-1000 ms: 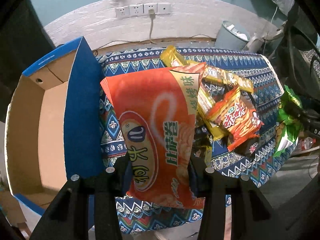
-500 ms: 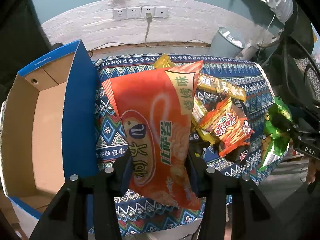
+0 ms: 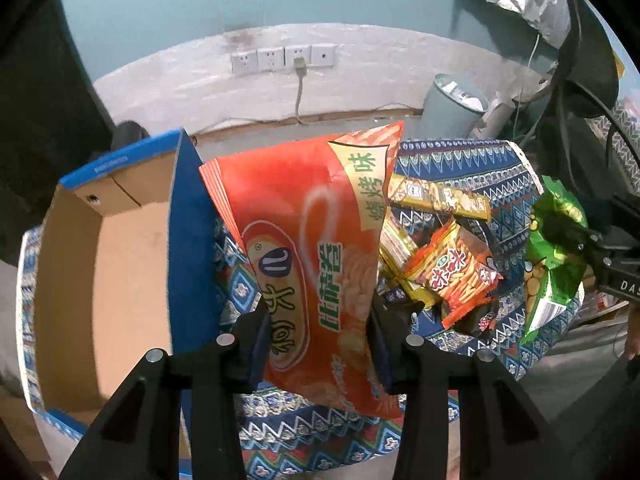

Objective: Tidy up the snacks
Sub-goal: 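Close the left gripper on the orange bag while the right gripper grasps the green bag, then carry both bags over the cardboard box and open both grippers to drop them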

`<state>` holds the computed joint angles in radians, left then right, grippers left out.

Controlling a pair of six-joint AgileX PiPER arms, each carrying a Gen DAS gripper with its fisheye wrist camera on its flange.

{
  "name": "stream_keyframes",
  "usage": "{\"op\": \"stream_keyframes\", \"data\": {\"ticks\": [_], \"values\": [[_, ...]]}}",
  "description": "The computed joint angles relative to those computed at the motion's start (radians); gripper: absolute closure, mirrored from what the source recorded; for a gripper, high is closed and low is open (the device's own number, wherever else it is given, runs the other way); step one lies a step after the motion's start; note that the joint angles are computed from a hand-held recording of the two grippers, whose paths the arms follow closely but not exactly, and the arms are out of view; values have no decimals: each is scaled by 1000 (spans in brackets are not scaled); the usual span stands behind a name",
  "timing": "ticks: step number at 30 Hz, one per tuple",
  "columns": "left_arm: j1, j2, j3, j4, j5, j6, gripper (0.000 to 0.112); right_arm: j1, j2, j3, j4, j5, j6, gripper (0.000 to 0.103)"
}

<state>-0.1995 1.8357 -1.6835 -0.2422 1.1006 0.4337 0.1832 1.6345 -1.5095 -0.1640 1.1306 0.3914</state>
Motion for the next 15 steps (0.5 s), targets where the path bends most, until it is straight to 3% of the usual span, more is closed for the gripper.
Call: {"op": "stream_keyframes", "data": {"ticks": [15], "values": [[76, -40, -45, -4, -10, 52, 70, 84, 128, -260, -39, 81, 1, 39]]}}
